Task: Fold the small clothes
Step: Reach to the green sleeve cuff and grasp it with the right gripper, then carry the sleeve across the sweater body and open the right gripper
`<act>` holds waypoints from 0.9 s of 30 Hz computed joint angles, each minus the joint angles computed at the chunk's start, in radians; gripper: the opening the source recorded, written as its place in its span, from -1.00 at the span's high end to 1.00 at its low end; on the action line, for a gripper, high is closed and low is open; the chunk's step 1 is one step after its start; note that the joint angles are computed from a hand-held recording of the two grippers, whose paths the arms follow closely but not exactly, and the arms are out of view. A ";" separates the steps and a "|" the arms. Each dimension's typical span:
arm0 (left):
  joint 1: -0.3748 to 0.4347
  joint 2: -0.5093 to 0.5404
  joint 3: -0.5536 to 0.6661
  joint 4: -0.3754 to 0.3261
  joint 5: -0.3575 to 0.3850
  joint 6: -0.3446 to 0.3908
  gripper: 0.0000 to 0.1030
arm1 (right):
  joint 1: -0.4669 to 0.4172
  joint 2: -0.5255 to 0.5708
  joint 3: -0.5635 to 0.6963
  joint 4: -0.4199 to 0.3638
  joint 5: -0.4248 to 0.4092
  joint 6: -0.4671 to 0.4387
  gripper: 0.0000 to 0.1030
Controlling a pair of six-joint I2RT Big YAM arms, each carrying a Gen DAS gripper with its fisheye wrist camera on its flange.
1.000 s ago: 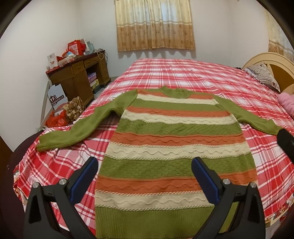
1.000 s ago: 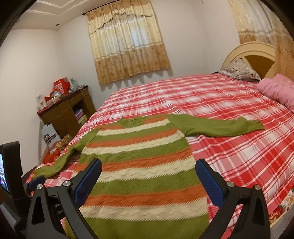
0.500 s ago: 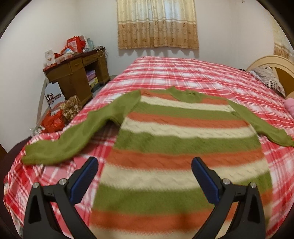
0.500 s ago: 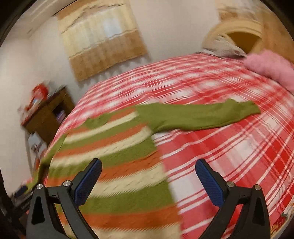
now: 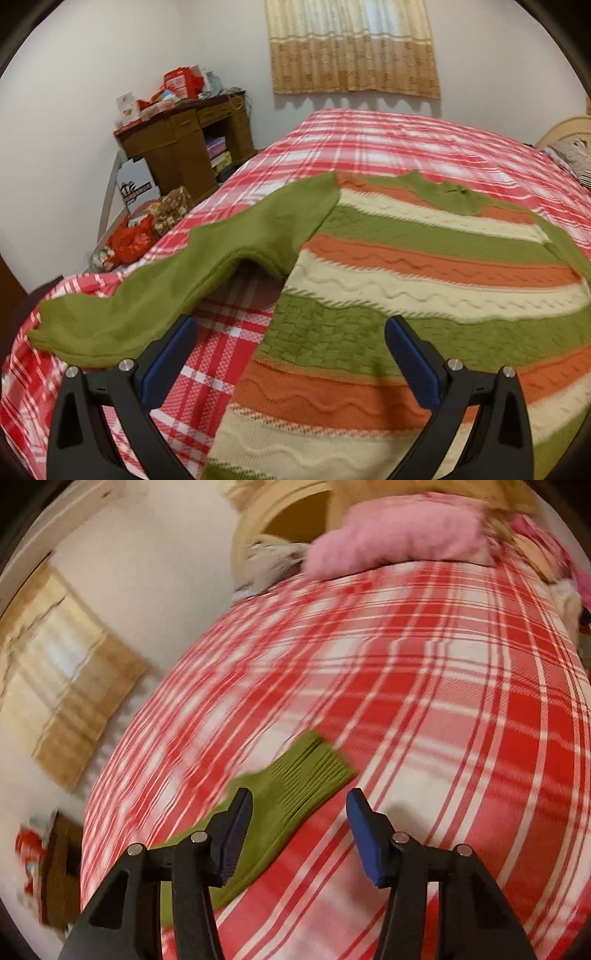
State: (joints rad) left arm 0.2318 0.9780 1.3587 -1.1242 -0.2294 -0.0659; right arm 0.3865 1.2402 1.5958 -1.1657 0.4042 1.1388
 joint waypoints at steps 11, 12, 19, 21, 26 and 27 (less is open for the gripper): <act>0.006 0.002 -0.052 0.005 0.066 -0.050 -1.00 | -0.029 0.118 0.063 -0.054 0.001 -0.036 -0.24; 0.020 0.000 -0.054 0.008 0.095 -0.057 -1.00 | -0.023 0.145 0.098 -0.098 0.015 -0.072 -0.25; 0.018 -0.010 -0.068 0.036 0.100 -0.064 -1.00 | -0.025 0.167 0.128 -0.157 0.032 -0.179 0.79; 0.018 -0.009 -0.069 0.044 0.104 -0.066 -1.00 | -0.034 0.148 0.116 -0.130 -0.005 -0.175 0.83; 0.023 -0.010 -0.073 0.053 0.111 -0.064 -1.00 | 0.018 0.144 0.174 -0.080 0.006 -0.188 0.85; 0.024 -0.010 -0.073 0.054 0.113 -0.064 -1.00 | 0.035 0.152 0.202 -0.068 0.001 -0.198 0.85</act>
